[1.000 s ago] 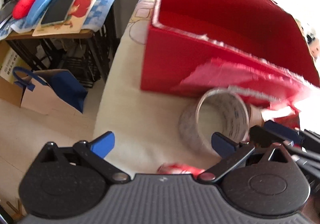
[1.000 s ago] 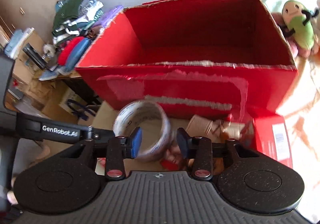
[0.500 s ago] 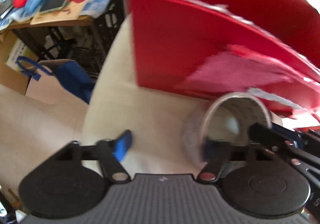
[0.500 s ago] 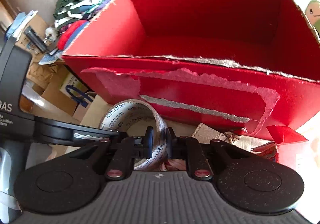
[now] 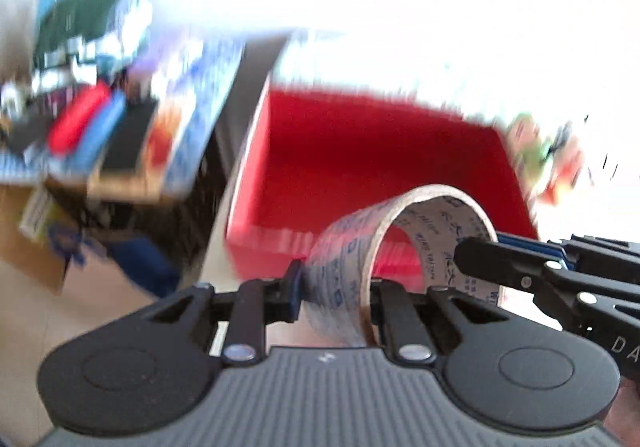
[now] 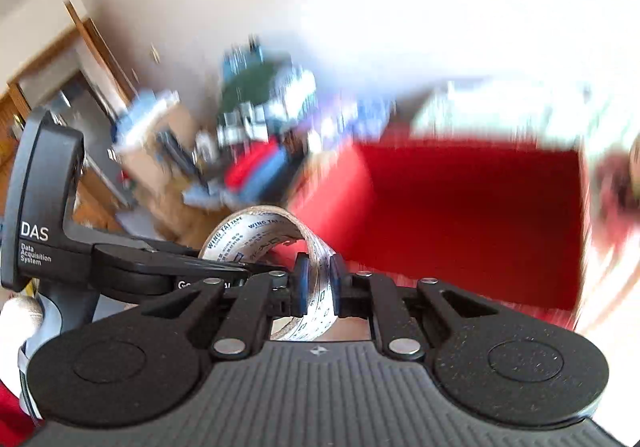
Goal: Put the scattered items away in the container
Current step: 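Carry the tape roll with the right tool into the red container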
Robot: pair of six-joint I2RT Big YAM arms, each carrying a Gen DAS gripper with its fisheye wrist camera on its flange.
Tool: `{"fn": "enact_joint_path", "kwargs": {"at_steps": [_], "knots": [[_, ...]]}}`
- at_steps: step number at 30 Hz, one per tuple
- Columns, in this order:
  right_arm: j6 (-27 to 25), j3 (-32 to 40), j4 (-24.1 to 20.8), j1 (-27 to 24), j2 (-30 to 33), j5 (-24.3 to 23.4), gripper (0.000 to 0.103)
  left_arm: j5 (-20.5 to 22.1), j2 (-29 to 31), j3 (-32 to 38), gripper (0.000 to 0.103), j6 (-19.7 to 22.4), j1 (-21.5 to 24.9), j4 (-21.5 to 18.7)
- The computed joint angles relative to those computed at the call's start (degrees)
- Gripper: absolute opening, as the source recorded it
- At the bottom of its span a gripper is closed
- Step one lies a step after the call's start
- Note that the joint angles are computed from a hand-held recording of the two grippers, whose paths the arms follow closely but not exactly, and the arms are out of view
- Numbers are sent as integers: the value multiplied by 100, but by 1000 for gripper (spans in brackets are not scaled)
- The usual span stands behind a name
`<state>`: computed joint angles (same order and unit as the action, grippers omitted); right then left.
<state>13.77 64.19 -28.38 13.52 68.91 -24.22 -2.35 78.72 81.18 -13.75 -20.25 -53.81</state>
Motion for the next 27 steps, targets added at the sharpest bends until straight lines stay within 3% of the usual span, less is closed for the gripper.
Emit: {"fn": "enact_joint_path", "kwargs": {"at_steps": [5, 8, 11, 17, 19, 22, 27], "knots": [[54, 468, 545, -181, 578, 312, 10, -382, 878, 1151, 14, 243, -136, 85], [132, 812, 423, -198, 1116, 567, 10, -170, 1698, 2009, 13, 333, 14, -357], [233, 1218, 34, -207, 1671, 676, 9, -69, 2391, 2630, 13, 563, 123, -737], [437, 2404, -1422, -58, 2885, 1086, 5, -99, 3470, 3403, 16, 1175, 242, -1359], [516, 2740, -1921, -39, 3199, 1229, 5, 63, 3787, 3711, 30, 1214, 305, -1664], [699, 3106, -2418, -32, 3520, 1335, 5, 157, 3975, 3864, 44, 1335, 350, -1821], [1082, 3444, -2881, 47, 3788, 1598, 8, 351, 3798, 3753, 46, 1685, 374, -1830]]}}
